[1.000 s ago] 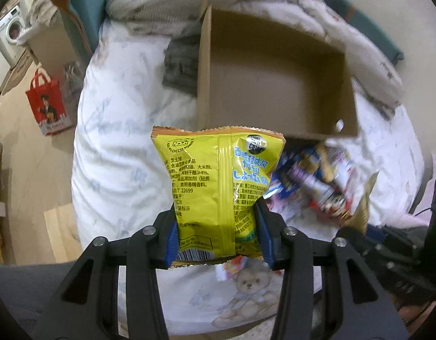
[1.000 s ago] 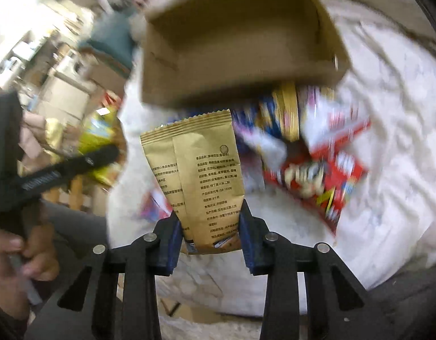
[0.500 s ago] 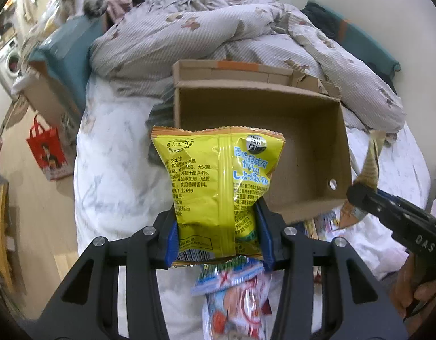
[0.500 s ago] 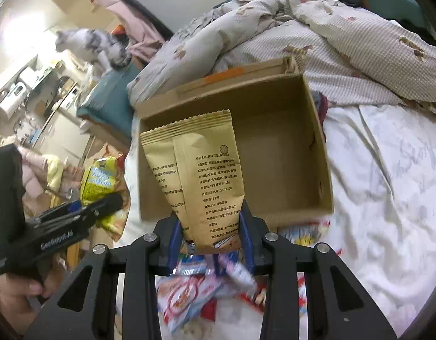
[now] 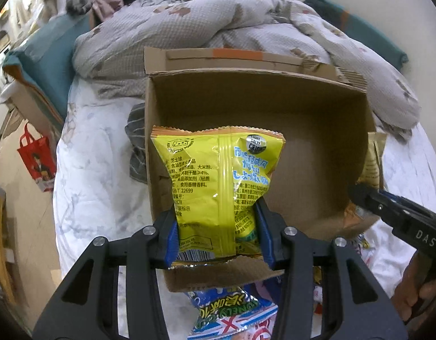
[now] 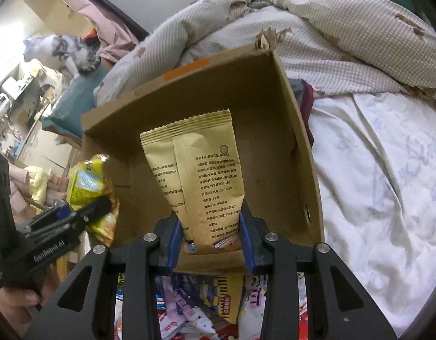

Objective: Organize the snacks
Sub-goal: 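Lower yellow bag into box with left tool while right tool drops tan pouch in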

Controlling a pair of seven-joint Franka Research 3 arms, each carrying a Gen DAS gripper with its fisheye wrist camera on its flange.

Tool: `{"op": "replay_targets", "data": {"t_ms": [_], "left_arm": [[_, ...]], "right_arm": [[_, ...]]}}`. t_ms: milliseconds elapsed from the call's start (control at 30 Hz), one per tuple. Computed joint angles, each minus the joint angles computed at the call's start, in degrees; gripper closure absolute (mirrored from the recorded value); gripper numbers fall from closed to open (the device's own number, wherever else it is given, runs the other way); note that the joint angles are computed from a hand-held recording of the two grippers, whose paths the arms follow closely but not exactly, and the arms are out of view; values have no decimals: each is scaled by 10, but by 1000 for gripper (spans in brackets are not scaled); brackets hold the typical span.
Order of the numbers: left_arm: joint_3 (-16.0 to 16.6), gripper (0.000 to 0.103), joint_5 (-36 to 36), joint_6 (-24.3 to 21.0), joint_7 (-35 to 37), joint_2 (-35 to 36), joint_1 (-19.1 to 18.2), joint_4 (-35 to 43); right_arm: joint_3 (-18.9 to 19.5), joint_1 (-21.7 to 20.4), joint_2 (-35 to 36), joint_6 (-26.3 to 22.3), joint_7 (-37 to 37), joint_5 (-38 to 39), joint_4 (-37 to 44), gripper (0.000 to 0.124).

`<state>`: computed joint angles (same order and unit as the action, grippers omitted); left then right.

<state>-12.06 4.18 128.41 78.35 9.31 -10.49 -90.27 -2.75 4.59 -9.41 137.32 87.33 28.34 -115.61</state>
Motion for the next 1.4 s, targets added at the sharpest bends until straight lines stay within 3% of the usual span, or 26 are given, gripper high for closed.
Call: {"op": "replay_targets", "data": {"t_ms": [233,600,733,933,1000,1067,1400], "left_arm": [[-2,61,11,40,8,-11,-4,-24],[-3,59,16,45,17,-9,-9,-21],[-3,52,5,40,18,-11,-6,-21],[0,24,5,66,1,-26,-2,-40],[0,21,-2,66,0,-27,-1,-40],[0,21,-12,61,5,-26,1,-37],[-2,21,-24,70,20,-42,2,-54]], "right_arm": [[-1,0,17,-16,-7,6,13,86],[-2,-5,23,-17,-1,10,14,84],[-2,-5,22,-14,-5,17,12,84],[-1,-3,18,-5,-12,26,9,83],[-1,-2,18,0,-9,29,9,71],[-5,-2,15,5,-12,49,6,42],[-3,0,9,4,-12,51,12,39]]}}
